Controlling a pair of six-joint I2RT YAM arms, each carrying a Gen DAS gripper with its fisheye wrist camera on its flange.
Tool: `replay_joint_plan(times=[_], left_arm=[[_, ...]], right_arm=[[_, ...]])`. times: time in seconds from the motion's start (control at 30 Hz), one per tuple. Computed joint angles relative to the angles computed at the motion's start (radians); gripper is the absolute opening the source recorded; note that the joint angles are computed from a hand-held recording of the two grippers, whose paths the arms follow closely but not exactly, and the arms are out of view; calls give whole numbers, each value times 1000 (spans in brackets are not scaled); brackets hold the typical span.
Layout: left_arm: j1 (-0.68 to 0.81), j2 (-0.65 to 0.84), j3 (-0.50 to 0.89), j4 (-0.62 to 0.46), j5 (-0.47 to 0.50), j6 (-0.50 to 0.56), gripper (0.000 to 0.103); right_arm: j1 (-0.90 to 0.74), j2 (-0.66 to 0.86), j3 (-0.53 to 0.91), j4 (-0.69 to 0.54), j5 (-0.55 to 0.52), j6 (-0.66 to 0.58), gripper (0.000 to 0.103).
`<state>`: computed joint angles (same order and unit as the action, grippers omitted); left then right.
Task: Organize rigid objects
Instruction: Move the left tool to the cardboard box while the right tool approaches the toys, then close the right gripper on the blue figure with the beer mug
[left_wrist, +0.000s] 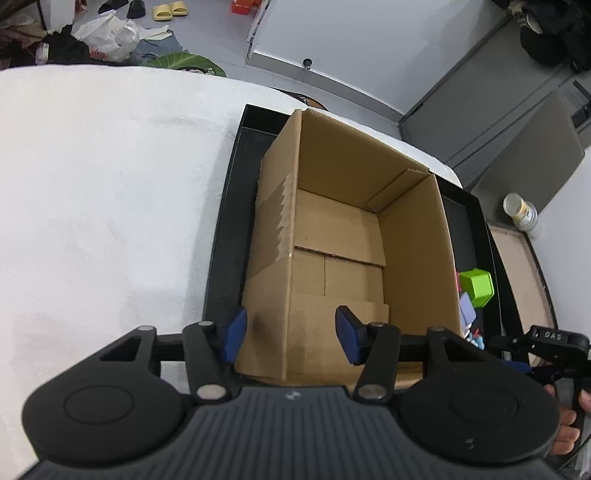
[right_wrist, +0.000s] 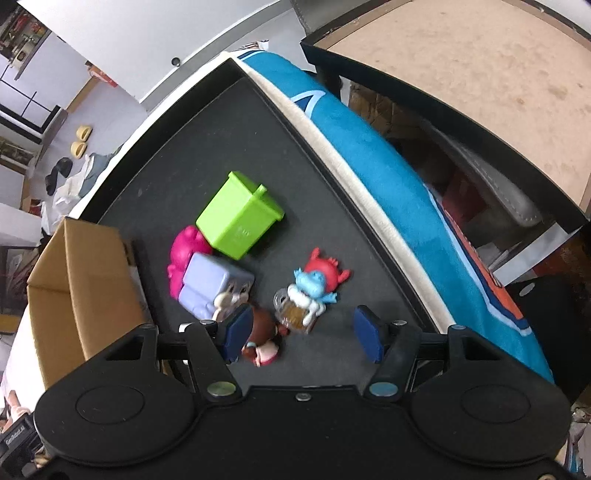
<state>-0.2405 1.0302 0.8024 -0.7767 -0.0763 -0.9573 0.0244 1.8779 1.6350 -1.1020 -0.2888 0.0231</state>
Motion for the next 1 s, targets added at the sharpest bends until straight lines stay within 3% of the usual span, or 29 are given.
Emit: replay_joint_plan(times=[0.1, 0.4, 0.7, 1.0], left_arm=[[-12, 4, -17, 26, -23, -28, 48], [-24, -31, -73, 53, -54, -69, 24], [-70, -66, -98, 62, -103, -100, 24], [-82, -119, -154, 113, -118, -99, 25]], right_arm=[[12, 26, 5, 16, 30, 10, 56], [64, 63, -2, 62, 107, 26, 52], [91, 64, -38, 100, 151, 13, 52], [68, 35, -57, 78, 159, 11, 44]])
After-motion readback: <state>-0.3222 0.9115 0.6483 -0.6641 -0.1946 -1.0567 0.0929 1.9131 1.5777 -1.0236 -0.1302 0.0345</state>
